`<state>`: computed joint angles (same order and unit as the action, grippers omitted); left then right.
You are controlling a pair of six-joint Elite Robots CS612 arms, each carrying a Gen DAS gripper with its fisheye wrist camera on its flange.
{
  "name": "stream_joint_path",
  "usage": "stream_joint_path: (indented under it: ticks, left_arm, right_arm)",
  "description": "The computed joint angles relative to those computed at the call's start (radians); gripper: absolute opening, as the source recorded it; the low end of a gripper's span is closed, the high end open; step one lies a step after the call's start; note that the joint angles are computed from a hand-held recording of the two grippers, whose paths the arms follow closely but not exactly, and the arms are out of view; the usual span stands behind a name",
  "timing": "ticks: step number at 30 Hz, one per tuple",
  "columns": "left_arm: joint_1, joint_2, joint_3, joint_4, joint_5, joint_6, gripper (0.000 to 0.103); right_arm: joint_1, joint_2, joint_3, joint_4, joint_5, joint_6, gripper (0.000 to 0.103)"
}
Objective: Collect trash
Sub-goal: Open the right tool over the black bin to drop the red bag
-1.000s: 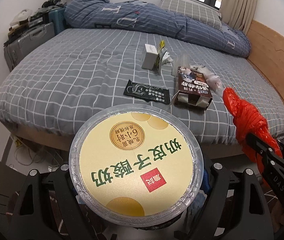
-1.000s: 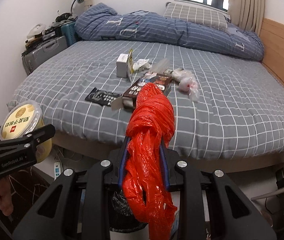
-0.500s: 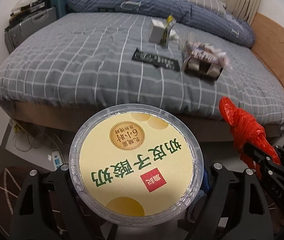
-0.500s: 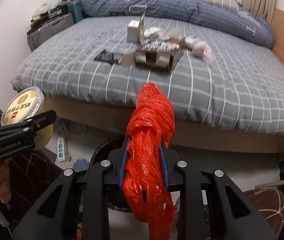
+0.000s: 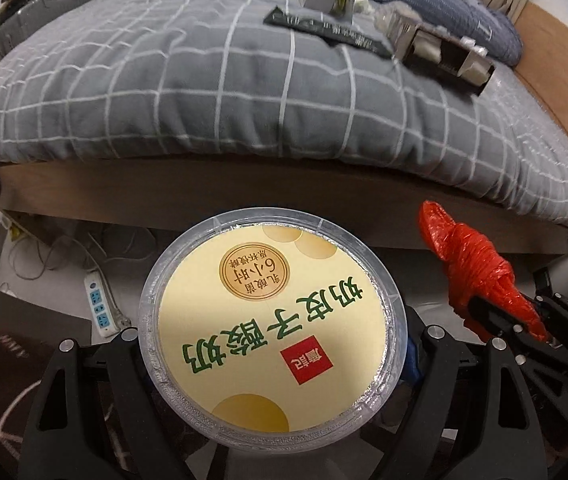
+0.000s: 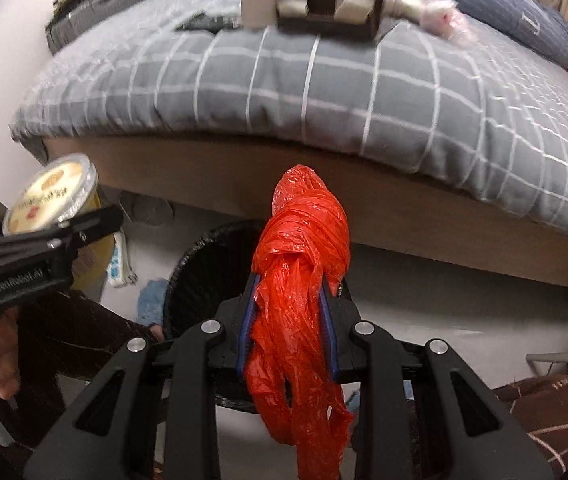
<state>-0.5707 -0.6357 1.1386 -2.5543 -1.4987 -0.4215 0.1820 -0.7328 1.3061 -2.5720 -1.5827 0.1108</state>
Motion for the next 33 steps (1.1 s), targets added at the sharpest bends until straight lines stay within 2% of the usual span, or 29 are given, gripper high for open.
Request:
stream_joint_path:
  ticks: [4,9,17,24,33]
  left_arm:
    - [0.007,0.028,-0.034,0.058,-0.005,0.0,0.081]
    - [0.021,0.026,-0.02,0.07,-0.015,-0.024,0.081]
    - [0.03,0.02,0.002,0.075,-0.005,-0.026,0.081]
    - [0.03,0.036,-0.018,0.08,-0.034,0.001,0.081]
    - [0.014,0.066,-0.068,0.113,-0.034,0.045,0.081]
  right_arm:
    - [-0.001,0.04,-0.052,0.071,0.034,-0.003,0.027]
    - [0.001,0.079,-0.108,0.118,0.09,-0.005,0.027]
    - [0.026,0.114,-0.156,0.14,0.081,-0.055,0.034]
    - [0.019,0.101,-0.134,0.101,0.05,-0.035,0.053]
    - [-0.004,0.071,-0.08,0.03,-0.005,0.059,0.073]
